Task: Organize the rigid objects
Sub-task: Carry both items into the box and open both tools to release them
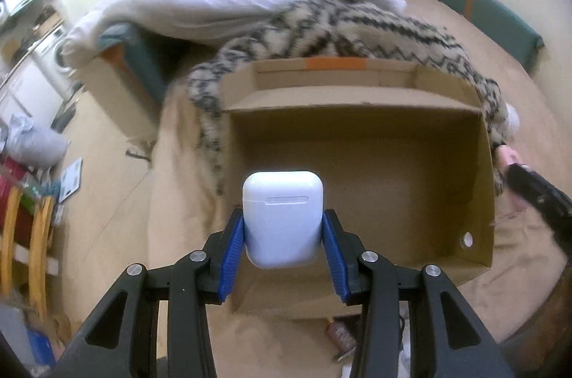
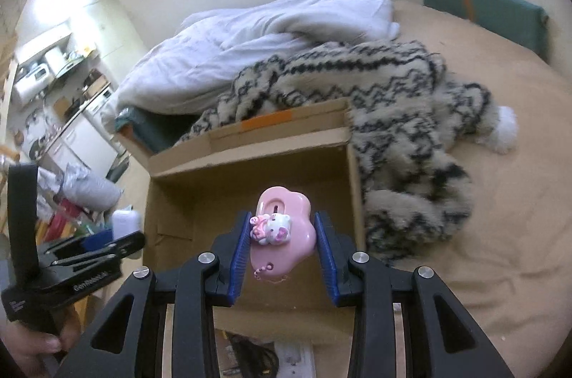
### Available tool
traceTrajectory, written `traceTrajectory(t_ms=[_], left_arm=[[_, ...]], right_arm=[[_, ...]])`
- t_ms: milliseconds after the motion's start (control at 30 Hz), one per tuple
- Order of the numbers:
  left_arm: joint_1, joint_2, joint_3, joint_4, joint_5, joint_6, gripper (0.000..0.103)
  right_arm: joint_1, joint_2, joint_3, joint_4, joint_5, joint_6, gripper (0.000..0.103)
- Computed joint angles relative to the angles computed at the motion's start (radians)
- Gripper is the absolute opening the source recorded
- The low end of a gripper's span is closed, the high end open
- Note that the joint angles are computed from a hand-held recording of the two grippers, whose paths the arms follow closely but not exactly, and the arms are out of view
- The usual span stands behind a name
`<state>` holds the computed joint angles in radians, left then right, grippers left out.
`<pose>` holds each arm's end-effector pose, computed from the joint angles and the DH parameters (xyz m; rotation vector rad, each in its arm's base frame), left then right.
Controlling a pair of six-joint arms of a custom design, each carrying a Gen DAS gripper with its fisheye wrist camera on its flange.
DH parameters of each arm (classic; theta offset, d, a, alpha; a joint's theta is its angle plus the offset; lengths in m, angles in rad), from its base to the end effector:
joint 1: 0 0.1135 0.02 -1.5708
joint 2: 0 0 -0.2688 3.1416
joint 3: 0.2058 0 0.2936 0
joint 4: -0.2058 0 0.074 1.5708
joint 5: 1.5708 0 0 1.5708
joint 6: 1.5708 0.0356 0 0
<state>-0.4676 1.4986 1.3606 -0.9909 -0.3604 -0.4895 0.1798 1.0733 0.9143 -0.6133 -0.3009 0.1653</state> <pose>0.3087 -0.1418 0.3045 -0.1340 2.5830 0.1506 0.2562 0.0573 0.2881 -0.1676 2.3529 0.5221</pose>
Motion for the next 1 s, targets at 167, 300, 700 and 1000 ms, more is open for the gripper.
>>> traceTrajectory(t_ms=[167, 300, 700, 1000], left_arm=[[-0.012, 0.055, -0.065, 0.104, -0.002, 0.038, 0.039], [0.004, 0.084, -0.088, 0.121, 0.029, 0.020, 0.039], [0.008, 0.120, -0.111, 0.139, -0.027, 0.039, 0.039], [0.020, 0.131, -0.111, 0.128, -0.025, 0.031, 0.039]], right_arm=[[0.029, 0.073, -0.013, -0.005, 0.019, 0.004, 0.037], [0.068, 0.107, -0.011, -0.021, 0.083, -0.033, 0.037], [0.148, 0.181, 0.006, -0.018, 0.209, -0.090, 0.037], [0.135, 0.208, 0.014, -0.026, 0.201, -0.077, 0.037]])
